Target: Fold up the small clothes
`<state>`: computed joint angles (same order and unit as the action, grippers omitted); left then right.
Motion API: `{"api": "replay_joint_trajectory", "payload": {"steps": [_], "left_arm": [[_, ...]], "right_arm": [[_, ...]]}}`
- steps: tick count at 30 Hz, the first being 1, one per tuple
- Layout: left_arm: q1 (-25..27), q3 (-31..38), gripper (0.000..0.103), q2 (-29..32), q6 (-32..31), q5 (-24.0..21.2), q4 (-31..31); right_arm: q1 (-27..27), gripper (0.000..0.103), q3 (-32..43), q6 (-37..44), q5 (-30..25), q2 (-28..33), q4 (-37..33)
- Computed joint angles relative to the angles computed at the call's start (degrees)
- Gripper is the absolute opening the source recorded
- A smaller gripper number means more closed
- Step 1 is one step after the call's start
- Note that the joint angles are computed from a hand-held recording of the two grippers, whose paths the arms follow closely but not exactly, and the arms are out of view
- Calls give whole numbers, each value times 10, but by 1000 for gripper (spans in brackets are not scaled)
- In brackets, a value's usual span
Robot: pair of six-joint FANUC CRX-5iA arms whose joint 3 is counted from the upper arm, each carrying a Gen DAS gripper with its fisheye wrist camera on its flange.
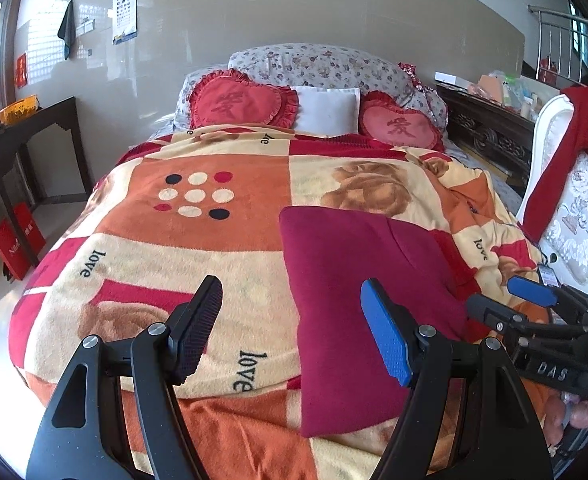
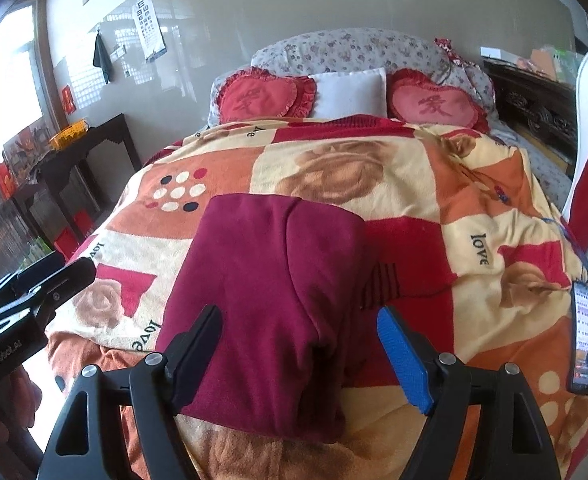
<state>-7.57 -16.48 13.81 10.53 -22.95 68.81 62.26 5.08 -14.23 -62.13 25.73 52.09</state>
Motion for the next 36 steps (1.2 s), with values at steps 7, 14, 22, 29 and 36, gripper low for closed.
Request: {"api": "replay_joint_trajectory", "payload": {"steps": [7,14,22,29,36], "left_arm": [[14,67,72,47,99,-37,-91],[21,150,72,100,208,-100,-183],[8,173,72,108,231,-92,-228],[7,179,72,109,254,-86,-250],[6,189,72,112,283,-82,-279]], "right_arm": [[-8,78,20,44,-5,16,-7],[-29,78,20,50,10,15,-32],[-32,78,45,67,-20,29,-34],[-35,79,65,77,-39,44,-27],[-39,80,77,77,-38,54,-28]]}}
